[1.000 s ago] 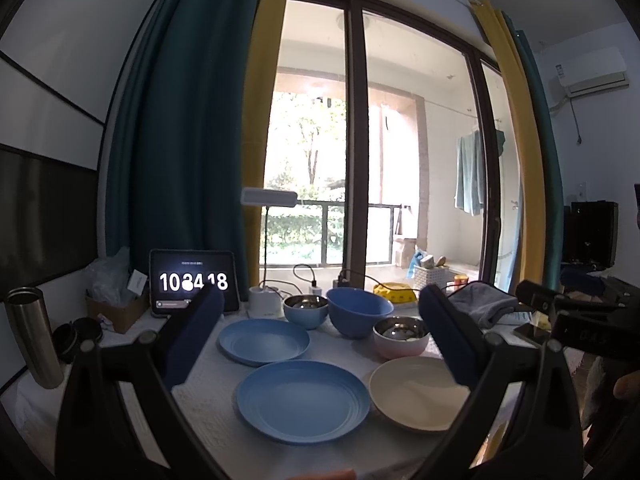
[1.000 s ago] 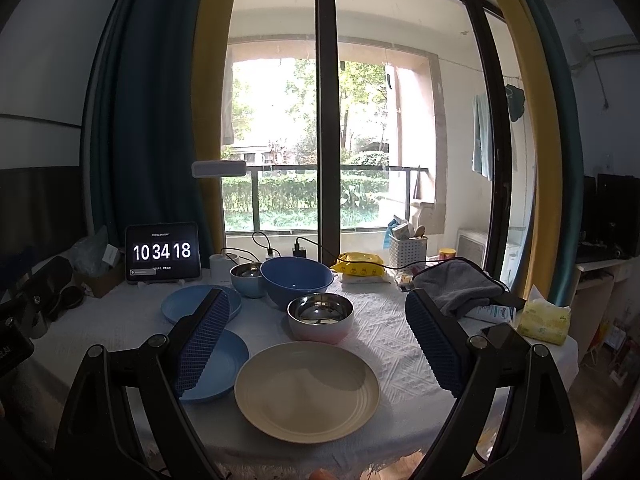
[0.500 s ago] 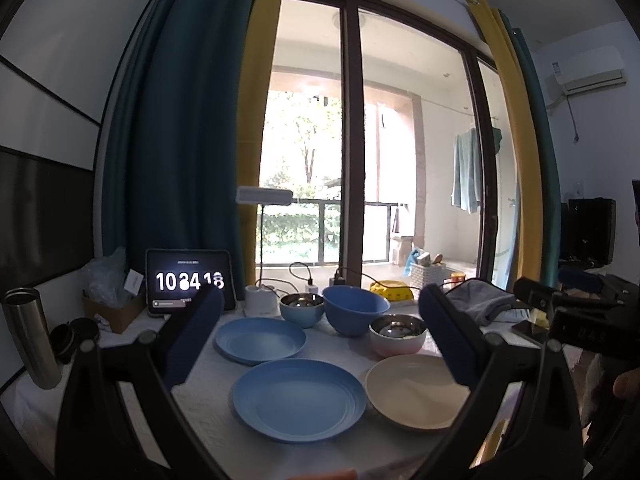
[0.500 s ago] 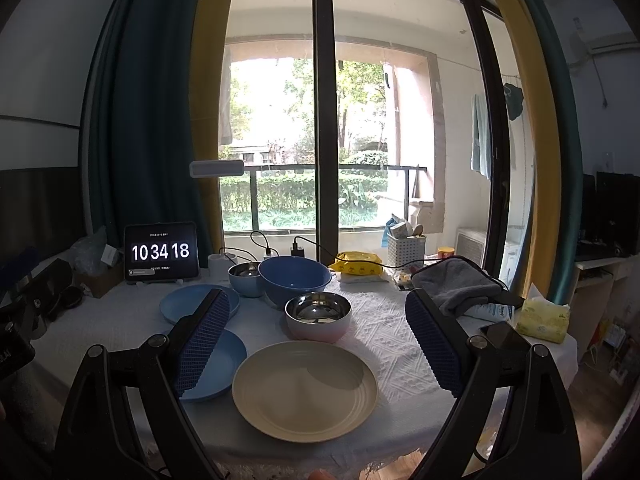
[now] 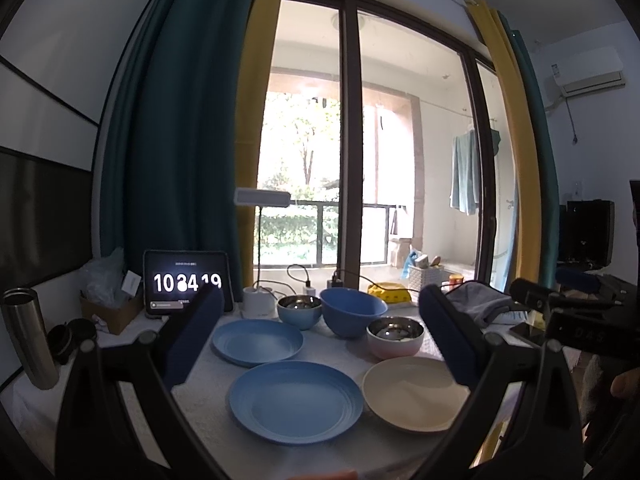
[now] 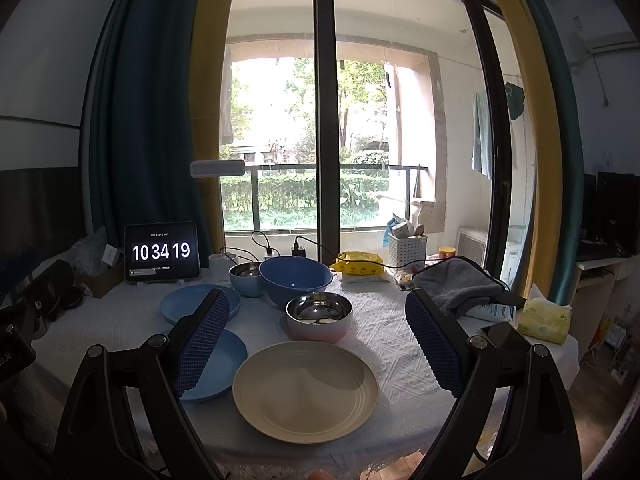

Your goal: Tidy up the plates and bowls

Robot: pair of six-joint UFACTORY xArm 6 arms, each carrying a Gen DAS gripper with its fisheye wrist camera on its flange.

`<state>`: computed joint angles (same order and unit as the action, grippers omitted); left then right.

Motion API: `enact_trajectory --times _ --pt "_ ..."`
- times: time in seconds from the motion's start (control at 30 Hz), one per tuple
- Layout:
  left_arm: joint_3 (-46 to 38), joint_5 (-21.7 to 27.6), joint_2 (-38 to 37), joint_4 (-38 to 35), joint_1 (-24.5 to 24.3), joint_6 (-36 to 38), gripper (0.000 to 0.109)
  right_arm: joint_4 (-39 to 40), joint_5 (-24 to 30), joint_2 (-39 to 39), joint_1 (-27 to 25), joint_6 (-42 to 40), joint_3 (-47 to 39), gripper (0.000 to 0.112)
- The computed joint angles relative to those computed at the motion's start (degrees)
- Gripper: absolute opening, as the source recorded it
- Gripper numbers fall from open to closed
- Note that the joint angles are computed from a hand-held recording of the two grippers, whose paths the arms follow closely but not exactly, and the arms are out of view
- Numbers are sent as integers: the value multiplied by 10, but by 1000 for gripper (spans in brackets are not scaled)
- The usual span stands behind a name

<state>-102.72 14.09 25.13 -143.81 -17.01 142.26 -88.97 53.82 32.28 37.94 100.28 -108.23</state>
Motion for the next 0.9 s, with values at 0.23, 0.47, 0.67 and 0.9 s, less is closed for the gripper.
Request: enact_trajectory --times 0.23,0.47,0.67,0.9 --pt "-10 -9 7 13 -3 -14 99 7 -2 4 -3 -1 -4 92" --pt "-28 -21 20 35 -5 -35 99 7 -3 -1 -5 0 2 92" --pt "-67 -39 54 102 -17 -99 99 8 -8 -6 -13 6 16 92" --pt "-109 -61 113 336 -48 -333 99 8 -20 -11 -33 15 42 92"
